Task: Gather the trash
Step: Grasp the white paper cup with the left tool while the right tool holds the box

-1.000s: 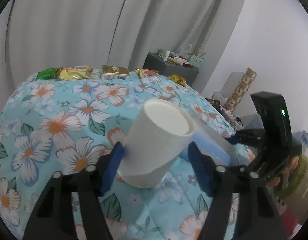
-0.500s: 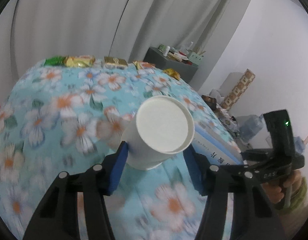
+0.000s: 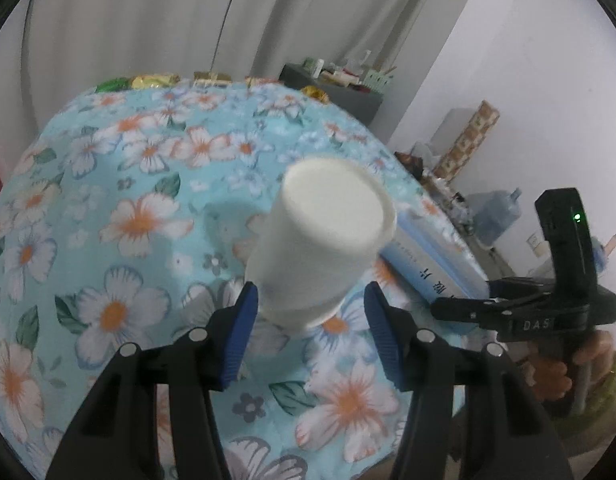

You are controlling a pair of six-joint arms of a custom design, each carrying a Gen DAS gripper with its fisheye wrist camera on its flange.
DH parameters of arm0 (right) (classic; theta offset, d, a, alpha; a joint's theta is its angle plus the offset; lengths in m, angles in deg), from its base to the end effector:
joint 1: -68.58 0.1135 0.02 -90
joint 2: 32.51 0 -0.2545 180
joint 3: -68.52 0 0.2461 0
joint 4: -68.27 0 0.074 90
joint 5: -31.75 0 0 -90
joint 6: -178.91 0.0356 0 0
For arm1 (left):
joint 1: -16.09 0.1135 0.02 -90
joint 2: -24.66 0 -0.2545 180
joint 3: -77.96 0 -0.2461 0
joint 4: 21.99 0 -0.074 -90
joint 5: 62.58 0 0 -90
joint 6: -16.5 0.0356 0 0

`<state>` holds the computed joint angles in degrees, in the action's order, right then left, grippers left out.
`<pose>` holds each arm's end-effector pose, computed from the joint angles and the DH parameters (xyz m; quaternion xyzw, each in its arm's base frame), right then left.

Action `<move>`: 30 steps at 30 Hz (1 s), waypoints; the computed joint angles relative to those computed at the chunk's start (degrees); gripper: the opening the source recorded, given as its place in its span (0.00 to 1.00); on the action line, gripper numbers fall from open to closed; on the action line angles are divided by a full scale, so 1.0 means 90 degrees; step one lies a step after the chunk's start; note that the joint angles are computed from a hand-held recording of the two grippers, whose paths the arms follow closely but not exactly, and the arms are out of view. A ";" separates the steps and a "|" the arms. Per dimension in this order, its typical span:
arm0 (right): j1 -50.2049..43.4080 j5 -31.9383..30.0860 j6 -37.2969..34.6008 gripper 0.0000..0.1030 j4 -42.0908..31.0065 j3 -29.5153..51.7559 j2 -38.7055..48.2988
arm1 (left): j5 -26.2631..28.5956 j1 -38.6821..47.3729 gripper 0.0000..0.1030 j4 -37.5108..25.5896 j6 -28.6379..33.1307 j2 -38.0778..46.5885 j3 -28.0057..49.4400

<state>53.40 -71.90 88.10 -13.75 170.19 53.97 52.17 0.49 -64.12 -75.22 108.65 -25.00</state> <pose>0.2769 -0.0664 0.3322 0.0980 0.9680 0.0876 0.2137 0.2920 -0.0970 0.2565 0.1849 0.8994 -0.2499 0.3073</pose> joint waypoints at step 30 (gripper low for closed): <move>0.0733 0.1038 0.0474 0.84 0.0567 0.0313 0.0510 | -0.1402 -0.0772 0.62 0.1138 0.0081 0.0516 0.0105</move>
<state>60.00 -62.56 92.37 -8.65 173.01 58.56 39.55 -6.46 -53.88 -74.49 113.30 -24.06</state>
